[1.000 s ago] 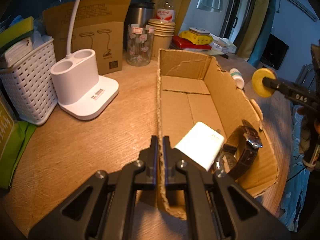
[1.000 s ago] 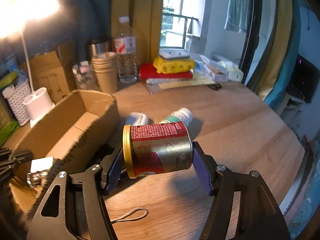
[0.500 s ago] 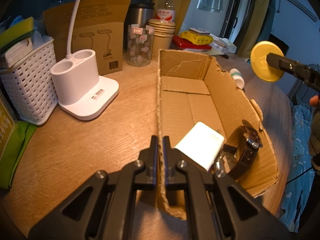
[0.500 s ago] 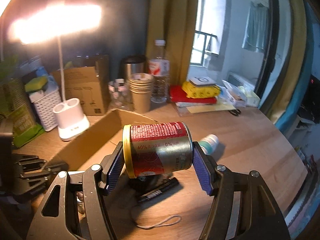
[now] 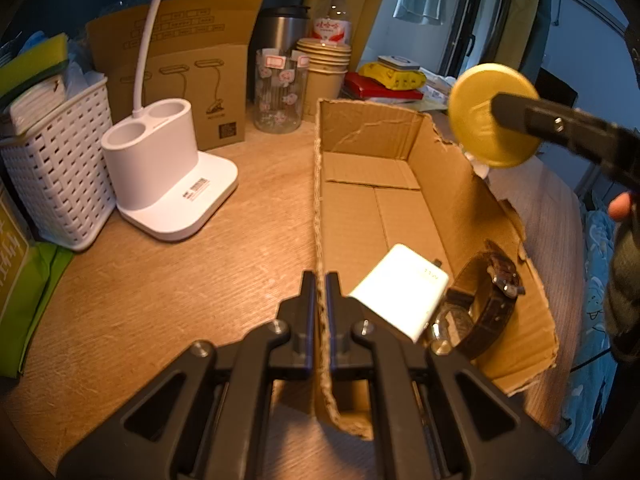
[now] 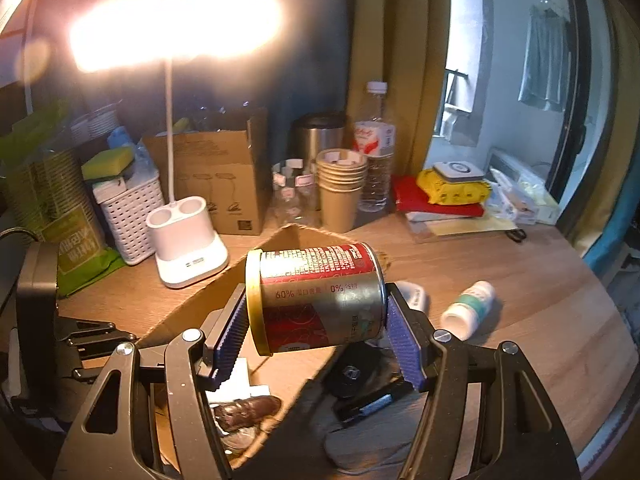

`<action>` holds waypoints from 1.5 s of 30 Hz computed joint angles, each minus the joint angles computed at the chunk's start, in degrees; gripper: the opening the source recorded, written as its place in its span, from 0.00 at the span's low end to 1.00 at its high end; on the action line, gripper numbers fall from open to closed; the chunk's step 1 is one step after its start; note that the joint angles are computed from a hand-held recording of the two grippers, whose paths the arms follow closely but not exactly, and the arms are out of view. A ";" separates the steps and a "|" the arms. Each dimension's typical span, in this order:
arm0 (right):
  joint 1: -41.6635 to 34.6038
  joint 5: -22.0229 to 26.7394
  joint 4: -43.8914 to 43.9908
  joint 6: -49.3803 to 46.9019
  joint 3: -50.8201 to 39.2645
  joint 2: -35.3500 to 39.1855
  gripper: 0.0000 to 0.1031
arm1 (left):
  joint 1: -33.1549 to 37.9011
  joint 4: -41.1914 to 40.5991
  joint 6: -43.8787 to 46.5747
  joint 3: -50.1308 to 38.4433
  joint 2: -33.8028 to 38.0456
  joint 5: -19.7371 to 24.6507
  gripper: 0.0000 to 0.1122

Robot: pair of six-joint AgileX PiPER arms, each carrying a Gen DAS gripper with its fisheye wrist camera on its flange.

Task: Organize rigid objects
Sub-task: 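Lift the gold-and-red can into the box with the right gripper, then open the right gripper to release the can inside the box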

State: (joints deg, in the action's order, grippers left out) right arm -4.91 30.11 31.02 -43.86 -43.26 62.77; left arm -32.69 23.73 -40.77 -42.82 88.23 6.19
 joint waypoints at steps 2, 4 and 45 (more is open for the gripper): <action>1.52 -0.86 -1.27 1.65 0.37 0.85 0.66 | -0.02 0.28 -0.30 0.03 0.01 -0.04 0.04; 2.93 -1.57 -2.54 3.64 0.68 2.06 0.66 | -0.16 0.83 -0.93 0.04 -0.05 0.04 0.04; 16.02 -3.52 -32.39 31.77 0.77 8.91 0.67 | 0.66 -5.94 6.40 -0.27 -0.20 0.17 0.04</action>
